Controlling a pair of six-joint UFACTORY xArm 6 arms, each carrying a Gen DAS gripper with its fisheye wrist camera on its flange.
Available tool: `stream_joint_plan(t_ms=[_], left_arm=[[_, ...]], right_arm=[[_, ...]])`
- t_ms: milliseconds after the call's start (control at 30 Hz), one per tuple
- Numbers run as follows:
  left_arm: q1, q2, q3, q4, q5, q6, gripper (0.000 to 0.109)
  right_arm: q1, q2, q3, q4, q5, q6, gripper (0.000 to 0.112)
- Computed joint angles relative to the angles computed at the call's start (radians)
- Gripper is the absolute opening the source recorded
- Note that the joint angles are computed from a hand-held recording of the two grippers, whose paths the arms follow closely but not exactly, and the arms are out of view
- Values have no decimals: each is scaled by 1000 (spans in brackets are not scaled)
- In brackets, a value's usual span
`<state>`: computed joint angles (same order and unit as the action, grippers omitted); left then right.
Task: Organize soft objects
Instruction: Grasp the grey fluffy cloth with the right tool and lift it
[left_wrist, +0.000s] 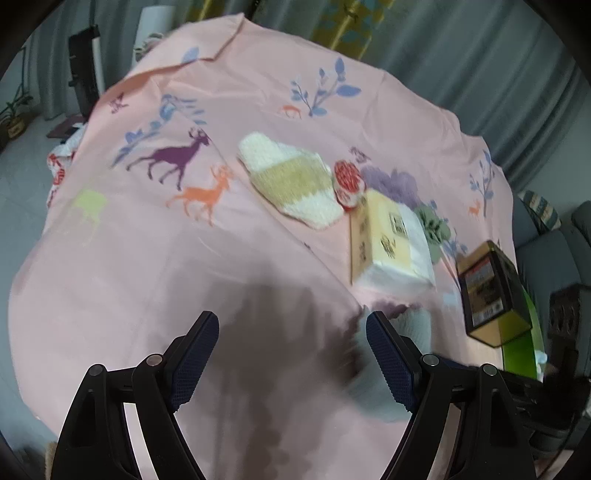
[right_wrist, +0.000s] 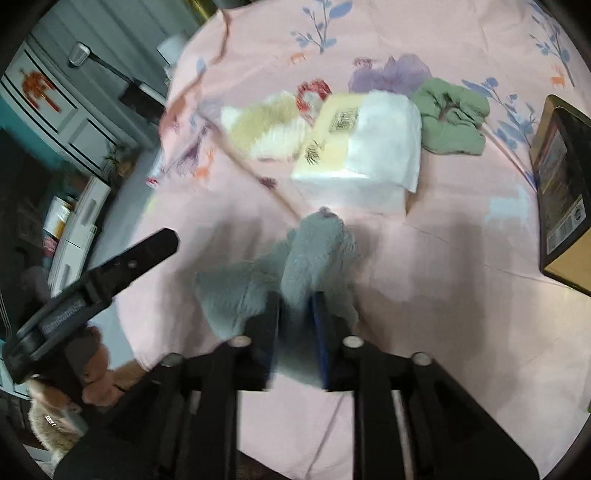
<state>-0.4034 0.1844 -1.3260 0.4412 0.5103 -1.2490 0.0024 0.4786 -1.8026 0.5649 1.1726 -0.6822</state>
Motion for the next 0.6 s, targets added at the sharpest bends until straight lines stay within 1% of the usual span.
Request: stream_joint_plan(t_ms=[33,67,167,233,300,367,433,467,500,533,600], left_arm=[[-4,7,-6,-30,1,27,82],[-9,12,-9,-53,1,46,82],[-26,24,-9,-148,-29,137,82],[-41,40,-16,-208,-40,185,82],[-61,70,-43,-304,-29,276,82],[-82,110,-84,-380,-5,361,82],[-94,144,-122,-411,23,390,82],[-98,164,-143,-421,38,395,82],[-100,172,-152,-397,43,374,82],[-102,178,-158,-354,40,341,82],[-102,184,-163,-342,32,336,81]], right_arm=[[-1,4,-2,3,-7,8,51],[-9,16,-21,12,-8,25,63],[-37,41,-72,34,-4,60,67],[-53,55,-92,52,-7,65,72],[-62,60,-93,53,-1,69,72],[-63,80,-110,53,32,75,72],[-55,83,-101,50,48,64,72],[-50,91,-105,45,54,59,72],[-45,92,-101,41,56,58,72],[-40,101,-105,37,66,66,70],[-38,124,-128,44,100,79,62]])
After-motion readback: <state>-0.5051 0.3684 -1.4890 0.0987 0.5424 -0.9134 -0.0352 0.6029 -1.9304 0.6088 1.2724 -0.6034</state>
